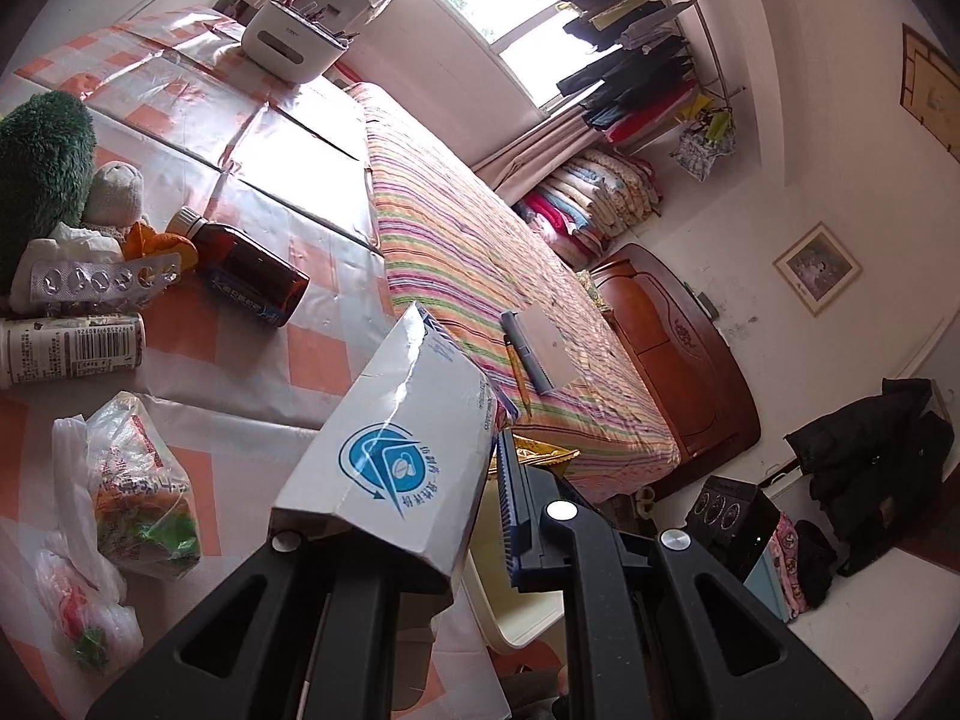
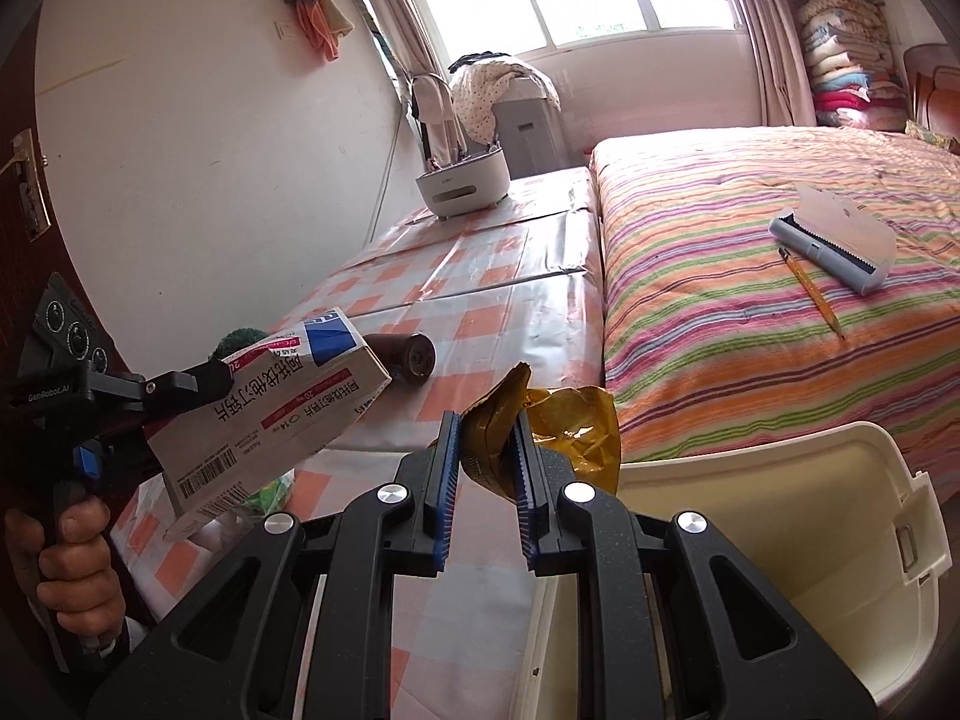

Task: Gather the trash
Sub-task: 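Carry the yellow wrapper over the cream bin and open the right gripper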

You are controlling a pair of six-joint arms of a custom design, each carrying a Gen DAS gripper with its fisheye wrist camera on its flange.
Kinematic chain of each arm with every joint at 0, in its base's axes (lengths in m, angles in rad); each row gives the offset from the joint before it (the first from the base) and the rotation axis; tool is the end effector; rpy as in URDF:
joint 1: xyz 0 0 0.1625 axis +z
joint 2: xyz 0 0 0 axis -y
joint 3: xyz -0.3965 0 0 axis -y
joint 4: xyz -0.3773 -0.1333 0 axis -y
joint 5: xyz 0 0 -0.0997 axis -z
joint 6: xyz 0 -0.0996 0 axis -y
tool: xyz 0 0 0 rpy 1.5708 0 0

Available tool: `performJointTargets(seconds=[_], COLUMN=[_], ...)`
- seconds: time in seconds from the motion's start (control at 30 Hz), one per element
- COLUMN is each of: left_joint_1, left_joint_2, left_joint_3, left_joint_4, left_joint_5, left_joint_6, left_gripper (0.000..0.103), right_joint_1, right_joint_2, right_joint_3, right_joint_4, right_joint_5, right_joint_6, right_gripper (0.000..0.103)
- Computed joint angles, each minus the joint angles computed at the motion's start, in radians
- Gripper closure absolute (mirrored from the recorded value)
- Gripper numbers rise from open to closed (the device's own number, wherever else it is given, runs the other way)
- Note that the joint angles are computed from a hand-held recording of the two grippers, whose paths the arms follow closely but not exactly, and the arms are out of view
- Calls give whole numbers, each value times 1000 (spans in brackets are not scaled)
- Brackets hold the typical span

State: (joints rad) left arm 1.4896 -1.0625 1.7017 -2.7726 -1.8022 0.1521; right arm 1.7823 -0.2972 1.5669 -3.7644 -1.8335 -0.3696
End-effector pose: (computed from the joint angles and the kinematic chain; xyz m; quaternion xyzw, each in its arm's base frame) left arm 0.0588 -0.6387 0.2550 -0.1429 -0.9441 0.2795 0.1011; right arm 0.2368 -0.5913 -0.0601 0.1983 -0.8670 0.4312 0.1518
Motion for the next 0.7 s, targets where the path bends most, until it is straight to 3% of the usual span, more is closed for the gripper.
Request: performJointTargets(seconds=[0.7], left_joint_1=[-72], left_joint_2=[52], left_joint_3=[27], left_joint_4=[41], left_joint_5=[13], left_joint_6=[32], left_gripper=[92], right_joint_1=[-57], right_joint_2=[-48], right_joint_3=[138], right_joint_4=[-205], right_joint_5=[-64], right_joint_6=[48], right_gripper=[83])
